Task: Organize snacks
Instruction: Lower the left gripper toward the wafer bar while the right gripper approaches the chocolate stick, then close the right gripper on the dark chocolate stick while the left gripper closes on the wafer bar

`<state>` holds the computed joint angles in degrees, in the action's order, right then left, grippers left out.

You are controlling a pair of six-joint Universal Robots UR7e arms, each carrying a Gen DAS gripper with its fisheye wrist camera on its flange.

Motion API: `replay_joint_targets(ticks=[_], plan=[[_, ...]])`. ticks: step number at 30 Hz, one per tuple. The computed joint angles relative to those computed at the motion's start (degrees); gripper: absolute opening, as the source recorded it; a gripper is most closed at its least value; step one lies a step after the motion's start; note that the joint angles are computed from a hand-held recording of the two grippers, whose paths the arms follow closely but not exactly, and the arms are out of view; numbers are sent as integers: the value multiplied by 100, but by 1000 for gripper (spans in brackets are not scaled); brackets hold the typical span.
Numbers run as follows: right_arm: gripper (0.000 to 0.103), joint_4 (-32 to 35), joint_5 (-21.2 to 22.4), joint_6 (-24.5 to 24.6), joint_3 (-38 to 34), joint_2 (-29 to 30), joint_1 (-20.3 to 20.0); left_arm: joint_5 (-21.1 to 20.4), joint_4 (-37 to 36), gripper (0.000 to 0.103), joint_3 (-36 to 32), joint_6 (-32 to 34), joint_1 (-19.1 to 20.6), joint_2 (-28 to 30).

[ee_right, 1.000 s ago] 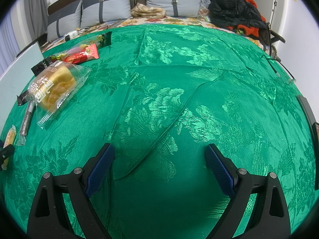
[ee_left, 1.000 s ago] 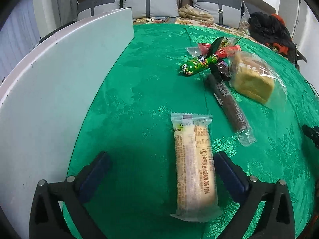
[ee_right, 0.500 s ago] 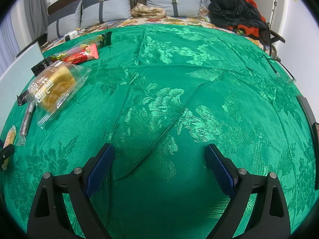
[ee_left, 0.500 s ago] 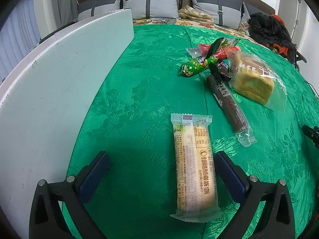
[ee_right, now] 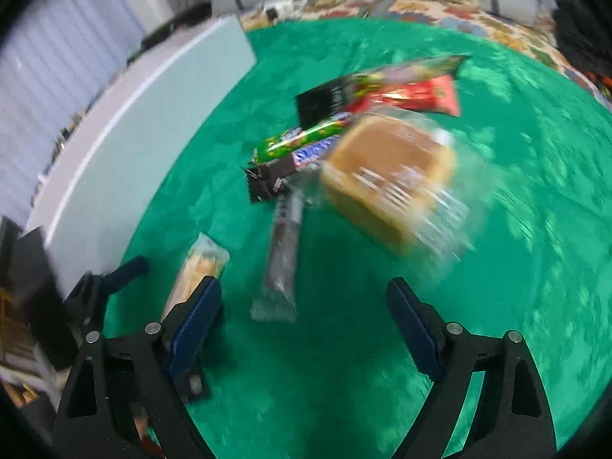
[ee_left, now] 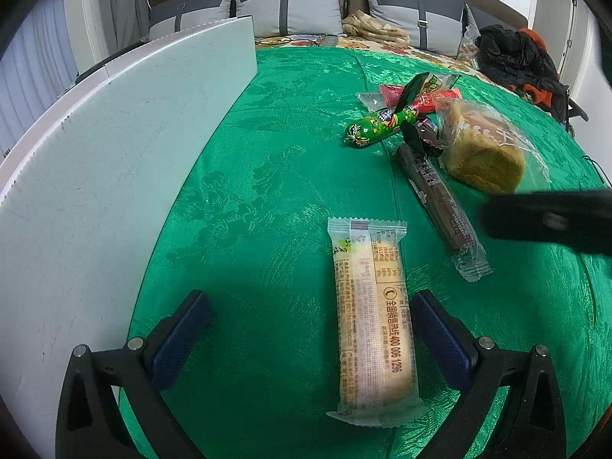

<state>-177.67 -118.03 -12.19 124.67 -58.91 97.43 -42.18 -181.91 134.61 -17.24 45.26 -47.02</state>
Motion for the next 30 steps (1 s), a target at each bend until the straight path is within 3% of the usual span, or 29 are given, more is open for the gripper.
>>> replay_joint_targets(ticks=[5, 7, 8, 9, 15, 19, 22, 24, 26, 30], plan=[[86, 400, -496, 117, -528, 495, 185, -1, -9, 103, 7, 3, 0, 1], [68, 547, -692, 150, -648, 613, 221, 0, -12, 103, 13, -1, -2, 1], [49, 688, -726, 220, -681, 610, 202, 1, -11, 103, 7, 3, 0, 4], [46, 815, -742, 292, -694, 582, 169, 2, -13, 103, 3, 6, 1, 8], [57, 804, -772, 254, -710, 609, 204, 4, -29, 103, 26, 5, 3, -1], [58, 578, -1007, -35, -632, 709, 292, 4, -25, 103, 32, 1, -1, -8], [53, 409, -1236, -260, -623, 825, 376, 5, -30, 103, 29, 5, 1, -5], [34, 355, -1248, -260, -606, 806, 364, 5, -32, 103, 23, 12, 5, -1], [23, 350, -1262, -206, -558, 749, 356, 5, -35, 103, 23, 13, 6, 2], [22, 427, -1176, -291, -390, 547, 283, 5, -35, 103, 28, 8, 2, -2]])
